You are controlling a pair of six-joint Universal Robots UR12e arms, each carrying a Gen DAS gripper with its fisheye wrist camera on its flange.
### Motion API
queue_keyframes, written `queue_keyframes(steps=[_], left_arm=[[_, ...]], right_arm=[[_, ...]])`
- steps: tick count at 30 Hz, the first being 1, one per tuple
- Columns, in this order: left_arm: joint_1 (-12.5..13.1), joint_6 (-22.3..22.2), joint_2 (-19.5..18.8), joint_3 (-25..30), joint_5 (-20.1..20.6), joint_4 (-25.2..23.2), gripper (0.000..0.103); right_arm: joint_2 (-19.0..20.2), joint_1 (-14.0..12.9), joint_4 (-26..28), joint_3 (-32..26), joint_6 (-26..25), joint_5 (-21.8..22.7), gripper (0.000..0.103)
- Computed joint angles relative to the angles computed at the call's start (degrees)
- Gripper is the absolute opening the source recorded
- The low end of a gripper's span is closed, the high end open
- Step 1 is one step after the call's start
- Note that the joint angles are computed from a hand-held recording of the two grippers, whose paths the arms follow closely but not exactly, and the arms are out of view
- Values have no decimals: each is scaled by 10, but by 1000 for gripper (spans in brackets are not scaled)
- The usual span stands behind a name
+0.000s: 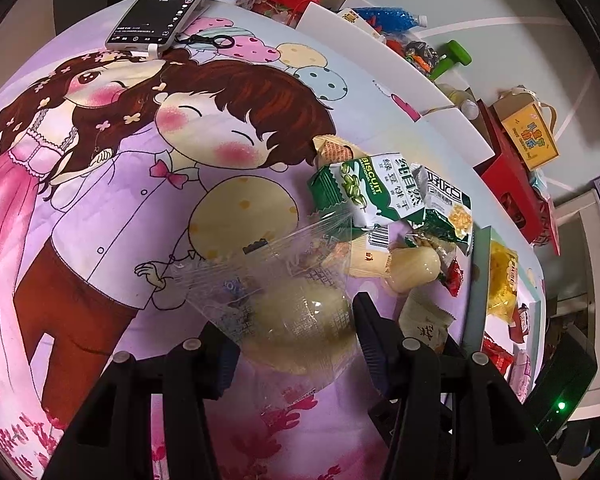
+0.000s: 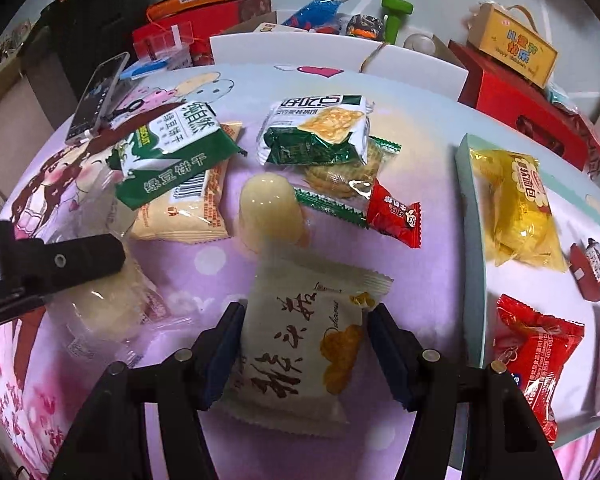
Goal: Organize snacks
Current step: 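Lift the bun bag with the left tool while the right tool lifts the white pastry bag, then lower the bun bag into the tray with the left tool while the right releases the pastry bag there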
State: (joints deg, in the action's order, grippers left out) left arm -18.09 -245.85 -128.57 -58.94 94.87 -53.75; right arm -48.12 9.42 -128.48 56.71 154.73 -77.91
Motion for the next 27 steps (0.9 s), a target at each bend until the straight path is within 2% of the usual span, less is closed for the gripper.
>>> queue_keyframes(steps=[2,4,11,23,27], left_arm=[[0,0,-1,0,0,0,55],[0,0,0,0,-1,0,55],[-1,17,-1,5,9,-2,55],[-10,49,2,18,41,13,55],[-14,63,0,24,40,33,55]], right_arm=[[1,-1,0,-1,0,3,65],[1,-1,-2,-2,1,3,54],[-6,-12,11,-2,15,39,54],[-25,-31,-21,9,46,80,54],[-26,-40,-32,5,68,90,54]])
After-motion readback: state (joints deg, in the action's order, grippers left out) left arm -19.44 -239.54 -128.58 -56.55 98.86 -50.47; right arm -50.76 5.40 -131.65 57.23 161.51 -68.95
